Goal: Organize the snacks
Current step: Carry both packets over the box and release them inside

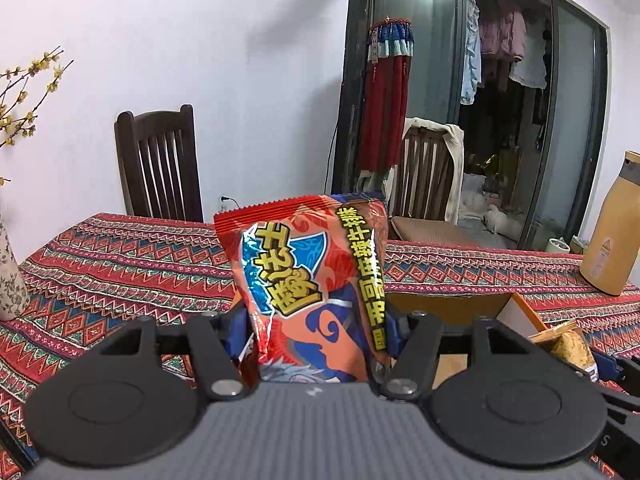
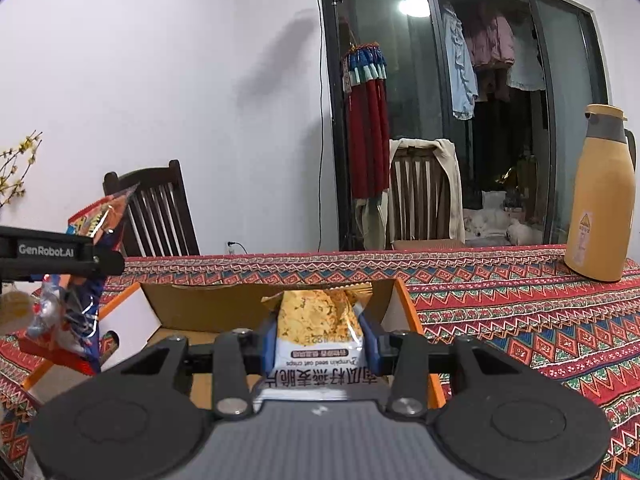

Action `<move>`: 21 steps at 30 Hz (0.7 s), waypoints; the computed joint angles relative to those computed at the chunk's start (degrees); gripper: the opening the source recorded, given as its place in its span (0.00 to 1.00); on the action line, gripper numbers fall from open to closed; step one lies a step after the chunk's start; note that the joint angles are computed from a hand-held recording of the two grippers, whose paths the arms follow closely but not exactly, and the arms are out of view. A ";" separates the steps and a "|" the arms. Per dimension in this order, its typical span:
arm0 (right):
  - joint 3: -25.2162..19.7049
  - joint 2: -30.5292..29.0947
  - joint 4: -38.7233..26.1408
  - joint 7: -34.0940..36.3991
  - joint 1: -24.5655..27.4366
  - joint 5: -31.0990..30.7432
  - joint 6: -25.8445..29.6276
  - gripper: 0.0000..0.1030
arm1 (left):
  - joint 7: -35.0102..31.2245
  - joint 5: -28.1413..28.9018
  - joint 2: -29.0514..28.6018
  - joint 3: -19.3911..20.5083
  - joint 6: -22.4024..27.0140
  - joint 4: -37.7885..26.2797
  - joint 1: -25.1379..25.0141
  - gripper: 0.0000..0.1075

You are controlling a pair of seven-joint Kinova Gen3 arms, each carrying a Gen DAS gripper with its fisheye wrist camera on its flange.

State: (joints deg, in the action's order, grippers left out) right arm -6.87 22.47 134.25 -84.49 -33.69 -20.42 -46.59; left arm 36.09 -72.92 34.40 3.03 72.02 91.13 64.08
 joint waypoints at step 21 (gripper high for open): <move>0.44 0.13 0.59 1.53 -2.64 -6.27 -1.68 1.00 | -0.90 0.82 1.77 -1.07 3.30 -2.63 2.42 0.96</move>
State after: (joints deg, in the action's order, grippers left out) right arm -6.43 22.60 134.84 -82.96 -36.34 -26.70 -48.27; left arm 35.19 -72.10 36.17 1.96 75.33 88.50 66.51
